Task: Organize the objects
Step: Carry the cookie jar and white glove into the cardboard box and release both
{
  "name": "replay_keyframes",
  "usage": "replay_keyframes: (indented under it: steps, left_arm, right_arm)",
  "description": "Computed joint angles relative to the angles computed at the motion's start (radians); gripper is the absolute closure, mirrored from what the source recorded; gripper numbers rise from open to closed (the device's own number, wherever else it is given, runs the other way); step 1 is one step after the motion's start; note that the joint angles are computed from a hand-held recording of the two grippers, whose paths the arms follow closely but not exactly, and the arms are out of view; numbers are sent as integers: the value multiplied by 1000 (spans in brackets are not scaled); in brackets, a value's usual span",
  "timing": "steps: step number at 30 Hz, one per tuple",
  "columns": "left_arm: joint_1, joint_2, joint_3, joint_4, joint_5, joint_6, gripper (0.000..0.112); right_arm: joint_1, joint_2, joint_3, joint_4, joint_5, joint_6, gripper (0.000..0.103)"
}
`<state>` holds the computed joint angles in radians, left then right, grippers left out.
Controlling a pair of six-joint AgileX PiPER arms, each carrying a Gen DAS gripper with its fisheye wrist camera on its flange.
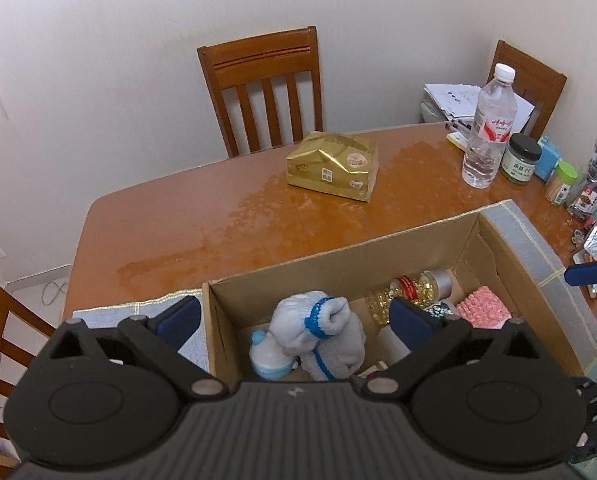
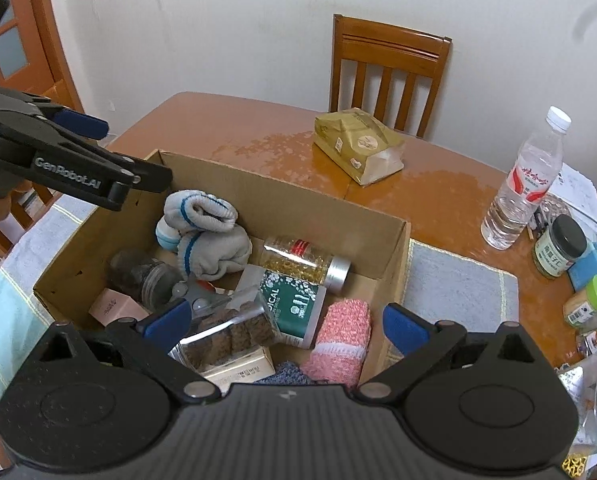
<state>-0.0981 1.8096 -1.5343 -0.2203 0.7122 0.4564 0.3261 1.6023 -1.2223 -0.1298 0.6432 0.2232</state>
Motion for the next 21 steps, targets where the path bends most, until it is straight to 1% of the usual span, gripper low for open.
replay_keyframes:
  steps: [4, 7, 9, 14, 16, 18, 19, 21]
  left_arm:
    - [5, -53, 63, 0, -38, 4, 11]
    - [22, -118, 168, -45, -104, 28, 10]
    - [38, -159, 240, -85, -136, 42, 10]
    - [54, -290, 452, -102, -240, -1, 10]
    - [58, -343, 528, -110, -266, -16, 10]
    - [58, -398, 598, -98, -272, -46, 10]
    - [59, -418, 617, -94, -257, -53, 10]
    - [40, -450, 639, 3, -210, -168, 10]
  right_arm:
    - [21, -12, -10, -50, 43, 66, 0]
    - [31, -32, 5, -48, 55, 85, 0]
    - [45, -49, 33, -69, 52, 154, 0]
    - [84, -86, 113, -90, 55, 302, 0]
    - [108, -99, 143, -124, 62, 391, 0]
    - [127, -116, 177, -143, 65, 470, 0]
    - [137, -124, 193, -149, 69, 509, 0]
    - [157, -136, 218, -157, 80, 576, 0]
